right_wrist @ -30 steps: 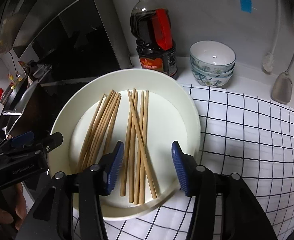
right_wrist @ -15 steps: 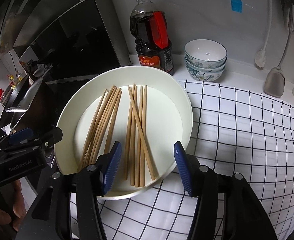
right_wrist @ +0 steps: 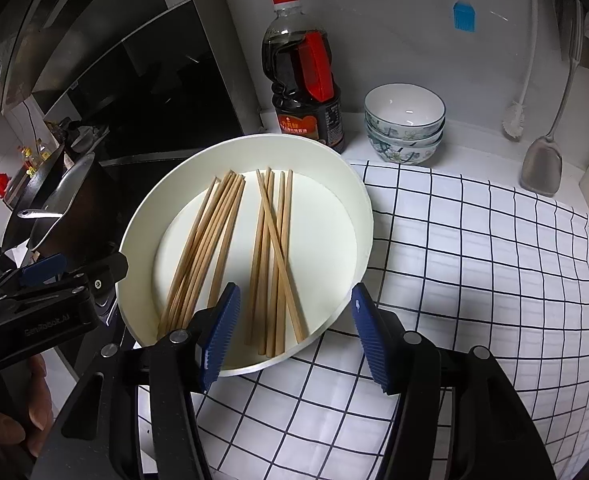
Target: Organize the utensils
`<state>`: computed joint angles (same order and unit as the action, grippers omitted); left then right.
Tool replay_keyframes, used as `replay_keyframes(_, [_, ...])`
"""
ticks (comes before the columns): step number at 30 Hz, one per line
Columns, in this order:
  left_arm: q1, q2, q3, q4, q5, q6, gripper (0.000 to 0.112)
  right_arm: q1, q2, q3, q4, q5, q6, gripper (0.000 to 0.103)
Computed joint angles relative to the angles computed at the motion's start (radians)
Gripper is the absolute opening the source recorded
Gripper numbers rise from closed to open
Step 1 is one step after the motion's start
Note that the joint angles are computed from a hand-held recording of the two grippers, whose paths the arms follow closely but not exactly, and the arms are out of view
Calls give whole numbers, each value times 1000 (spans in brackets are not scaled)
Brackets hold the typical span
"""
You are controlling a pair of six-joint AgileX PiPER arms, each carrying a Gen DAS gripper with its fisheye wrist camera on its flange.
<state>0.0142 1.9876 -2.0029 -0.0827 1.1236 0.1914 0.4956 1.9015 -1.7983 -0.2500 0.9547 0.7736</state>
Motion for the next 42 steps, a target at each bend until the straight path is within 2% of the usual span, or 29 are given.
replay_keyframes(19, [-9,-47,67,16,-20,-2,97,19,-53,69,-20,-20,38,58])
replay_keyframes(42, [-7,-41,54,24,-8,-10,97,28,-43,46,-22,-7,32,58])
